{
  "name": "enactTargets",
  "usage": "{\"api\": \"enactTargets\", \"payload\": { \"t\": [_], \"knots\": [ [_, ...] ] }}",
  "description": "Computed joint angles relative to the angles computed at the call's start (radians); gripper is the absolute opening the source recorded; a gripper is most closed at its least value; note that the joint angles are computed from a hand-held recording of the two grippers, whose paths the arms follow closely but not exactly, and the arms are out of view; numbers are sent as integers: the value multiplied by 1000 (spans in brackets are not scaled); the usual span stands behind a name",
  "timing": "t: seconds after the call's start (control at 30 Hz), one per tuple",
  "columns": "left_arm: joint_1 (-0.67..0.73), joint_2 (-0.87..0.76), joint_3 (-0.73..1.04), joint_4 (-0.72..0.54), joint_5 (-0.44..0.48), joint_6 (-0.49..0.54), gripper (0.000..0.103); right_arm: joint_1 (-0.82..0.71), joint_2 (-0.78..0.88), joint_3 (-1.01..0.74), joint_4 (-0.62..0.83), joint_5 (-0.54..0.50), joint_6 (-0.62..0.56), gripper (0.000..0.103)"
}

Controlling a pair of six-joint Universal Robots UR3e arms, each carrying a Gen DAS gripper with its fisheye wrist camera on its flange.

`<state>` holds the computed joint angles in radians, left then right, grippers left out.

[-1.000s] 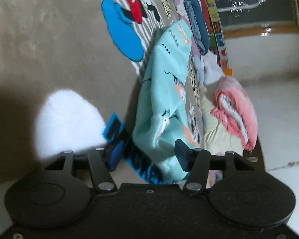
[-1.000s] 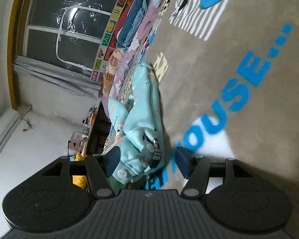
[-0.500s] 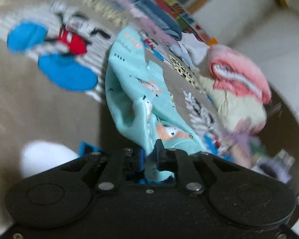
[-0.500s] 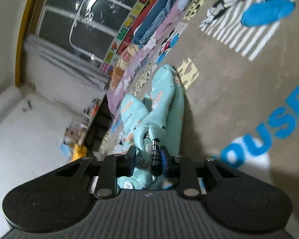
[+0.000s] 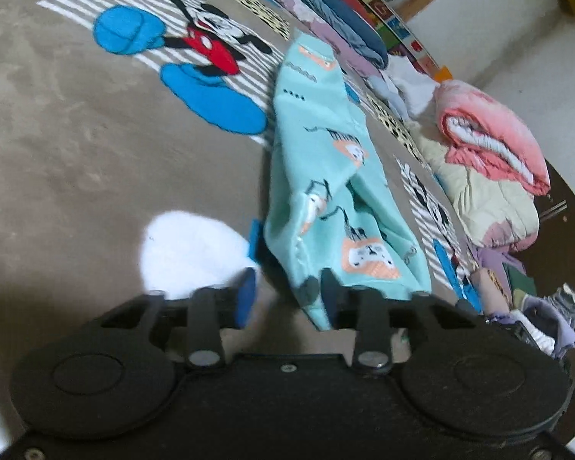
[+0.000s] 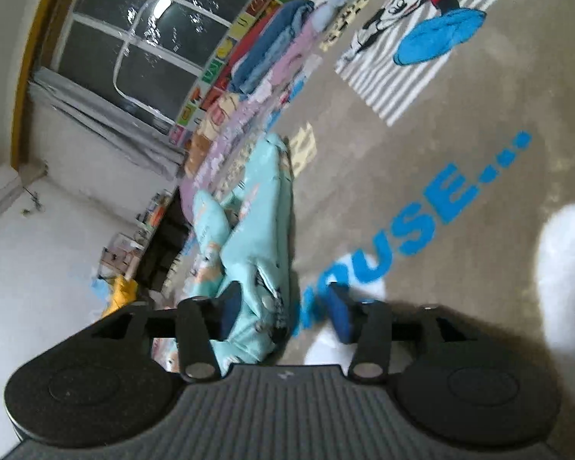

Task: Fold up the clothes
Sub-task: 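Lay the unrolled garment flat on the blanket and open both grippers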

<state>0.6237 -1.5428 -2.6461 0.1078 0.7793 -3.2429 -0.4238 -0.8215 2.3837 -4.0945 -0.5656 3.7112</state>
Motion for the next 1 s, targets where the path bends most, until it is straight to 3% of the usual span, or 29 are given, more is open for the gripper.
{"api": "enactTargets", "payload": {
  "t": [0.2,0.3,0.53,0.77,0.9,1.0],
  "knots": [
    [-71,39,117,-70,103,-21,42,51,30,-104,52,-37,-3,64],
    [-166,4,259,-127,213,-2,47,84,55,-200,87,-54,16,65],
    [-290,-245,659,-208,343,-55,47,54,150,-346,92,73,111,79],
    [-351,-488,1095,-418,416,-115,47,71,180,-433,39,26,268,81],
    [-372,-602,1297,-521,448,-107,47,109,162,-490,98,-22,231,81],
    [-379,-681,1433,-582,458,-90,47,149,131,-526,171,-70,140,81]
  ]
}}
